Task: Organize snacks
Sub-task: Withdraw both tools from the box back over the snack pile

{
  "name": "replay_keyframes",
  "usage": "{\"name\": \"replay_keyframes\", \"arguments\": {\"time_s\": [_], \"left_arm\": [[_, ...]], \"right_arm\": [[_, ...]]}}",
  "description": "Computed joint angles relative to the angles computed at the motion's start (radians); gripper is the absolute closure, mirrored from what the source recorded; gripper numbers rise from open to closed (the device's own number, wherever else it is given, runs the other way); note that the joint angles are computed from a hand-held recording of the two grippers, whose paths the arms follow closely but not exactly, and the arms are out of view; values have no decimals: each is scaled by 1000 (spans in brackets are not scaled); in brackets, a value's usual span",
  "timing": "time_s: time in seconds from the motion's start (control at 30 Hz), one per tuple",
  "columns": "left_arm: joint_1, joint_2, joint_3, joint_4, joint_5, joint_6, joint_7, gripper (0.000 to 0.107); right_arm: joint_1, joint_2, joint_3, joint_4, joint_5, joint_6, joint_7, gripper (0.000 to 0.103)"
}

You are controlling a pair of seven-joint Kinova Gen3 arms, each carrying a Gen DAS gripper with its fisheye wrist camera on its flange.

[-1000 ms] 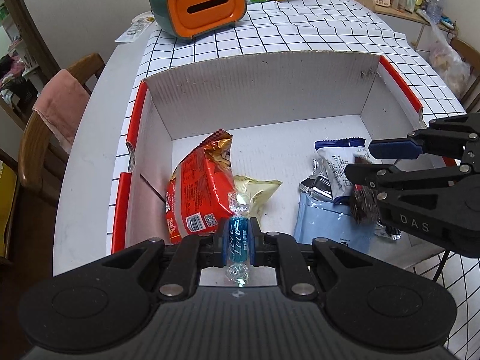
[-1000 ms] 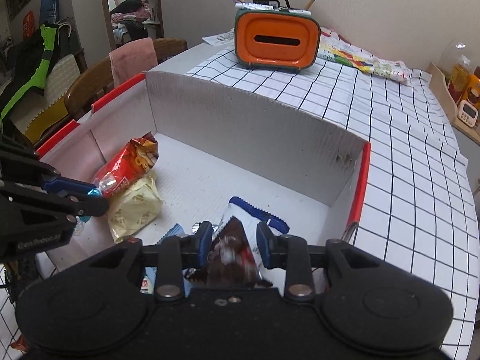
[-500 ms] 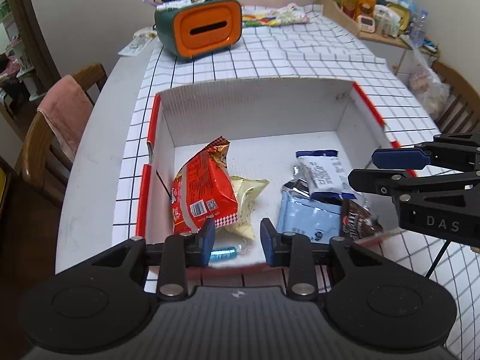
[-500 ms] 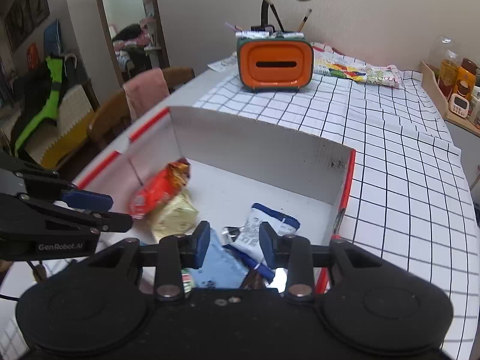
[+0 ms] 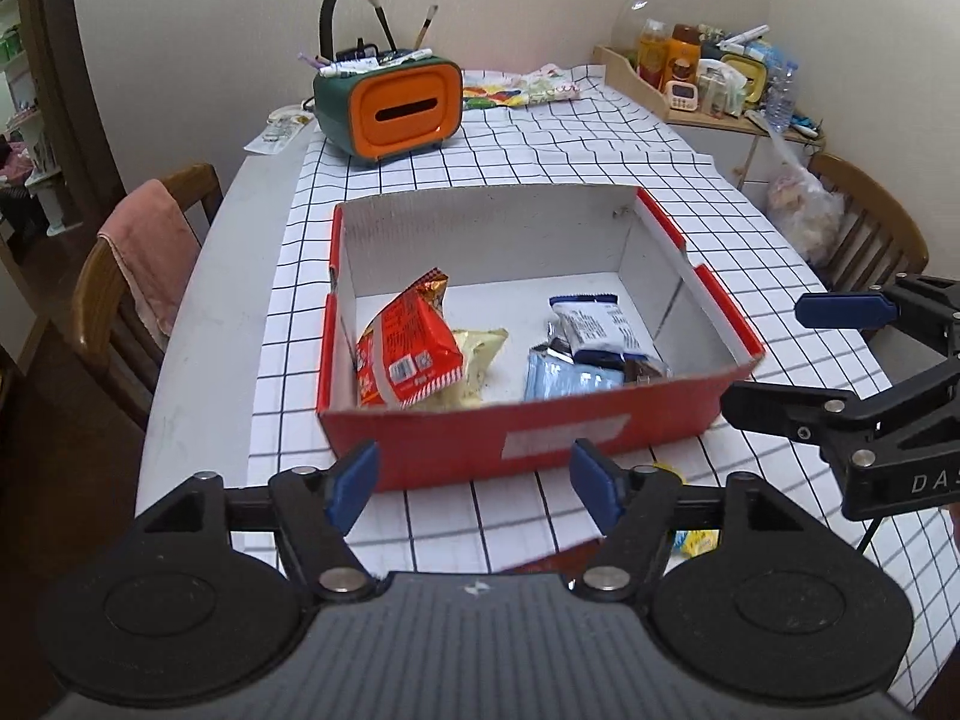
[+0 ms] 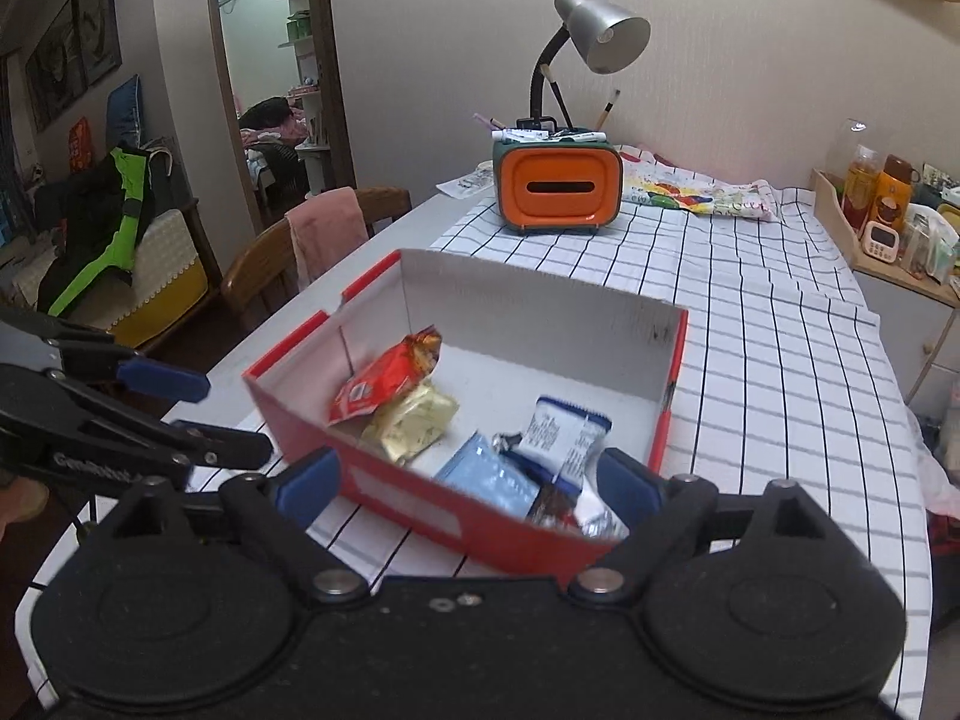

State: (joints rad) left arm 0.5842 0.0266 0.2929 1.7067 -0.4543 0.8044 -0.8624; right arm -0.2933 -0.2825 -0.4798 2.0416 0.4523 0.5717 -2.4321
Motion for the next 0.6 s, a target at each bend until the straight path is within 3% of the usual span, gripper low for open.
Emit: {"name": "replay_keyframes", "arguments": {"time_s": [0.2,0.37,0.6], "left_arm": [[1,-70,34,89,-26,-24,58,26],[-21,-117,67,156,6,-59,80,23],[-30,-119,136,222,-20,-78,205,22]], "right_arm": [[17,-52,-65,49,-4,21,-71,2],[50,-74,-144,81,18,53,-132,0],[52,-74,-208,153,37,55,-193,0]]}}
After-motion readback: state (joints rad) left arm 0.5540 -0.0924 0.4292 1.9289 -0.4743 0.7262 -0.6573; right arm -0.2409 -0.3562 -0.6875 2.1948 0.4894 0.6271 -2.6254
